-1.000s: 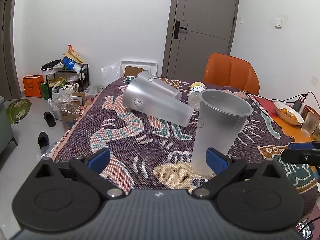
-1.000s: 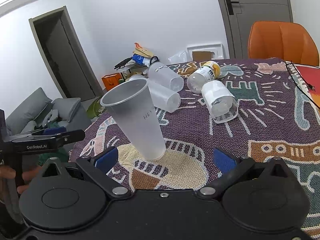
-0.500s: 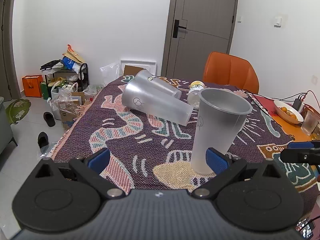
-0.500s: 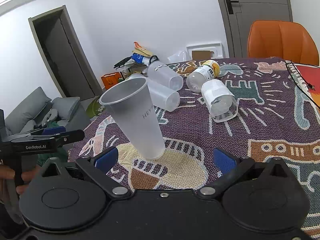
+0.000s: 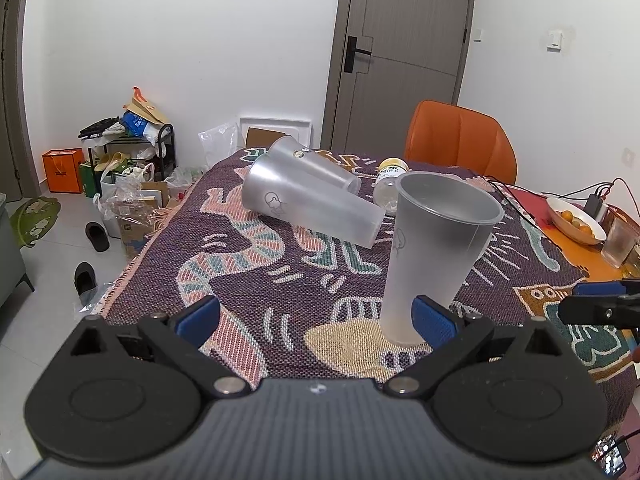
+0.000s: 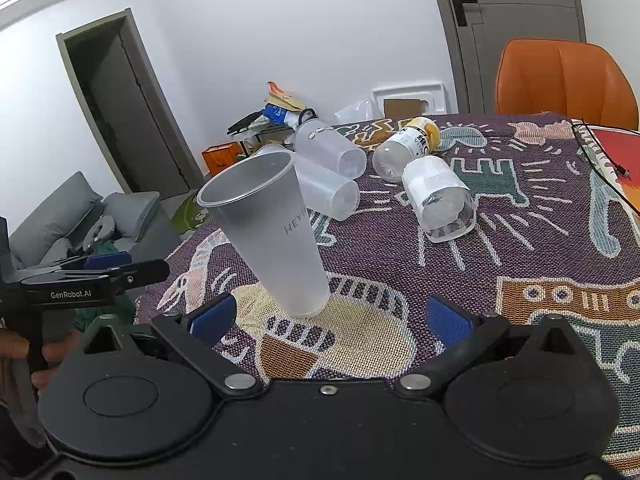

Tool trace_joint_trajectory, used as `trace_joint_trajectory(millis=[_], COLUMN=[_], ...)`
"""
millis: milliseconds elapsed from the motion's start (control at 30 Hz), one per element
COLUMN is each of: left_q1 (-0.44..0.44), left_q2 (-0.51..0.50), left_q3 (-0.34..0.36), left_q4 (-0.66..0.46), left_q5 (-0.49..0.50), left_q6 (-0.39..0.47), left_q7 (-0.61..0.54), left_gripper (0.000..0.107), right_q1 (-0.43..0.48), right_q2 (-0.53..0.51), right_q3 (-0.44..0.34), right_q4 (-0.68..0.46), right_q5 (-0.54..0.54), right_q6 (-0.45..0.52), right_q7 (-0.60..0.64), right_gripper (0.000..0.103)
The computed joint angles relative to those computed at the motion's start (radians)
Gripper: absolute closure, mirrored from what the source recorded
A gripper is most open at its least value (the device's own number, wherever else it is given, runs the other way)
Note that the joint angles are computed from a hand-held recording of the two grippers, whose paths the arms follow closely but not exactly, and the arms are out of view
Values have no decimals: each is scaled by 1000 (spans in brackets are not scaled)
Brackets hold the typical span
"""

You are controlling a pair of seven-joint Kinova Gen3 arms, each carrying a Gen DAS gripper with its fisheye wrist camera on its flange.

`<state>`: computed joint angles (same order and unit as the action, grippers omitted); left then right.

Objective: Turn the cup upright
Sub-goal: 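Withdraw the right gripper from the upright frosted cup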

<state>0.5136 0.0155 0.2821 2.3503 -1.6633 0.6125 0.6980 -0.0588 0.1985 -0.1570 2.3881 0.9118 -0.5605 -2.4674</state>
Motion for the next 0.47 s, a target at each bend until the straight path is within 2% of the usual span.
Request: trace_joint_trajectory(millis=[467], left_q1=[2], left_q2=[8], left_q3=[0], left_q4=[-1], left_q5=[-7], left_q6=[-5], left_q7=[-7], left_gripper=[6], right_q1=[3], right_q2=[9], right_q3=[-5], right_q4=[-5], right_q5=[6], right_q6=[8], right_q7=[-5], right_gripper=[0])
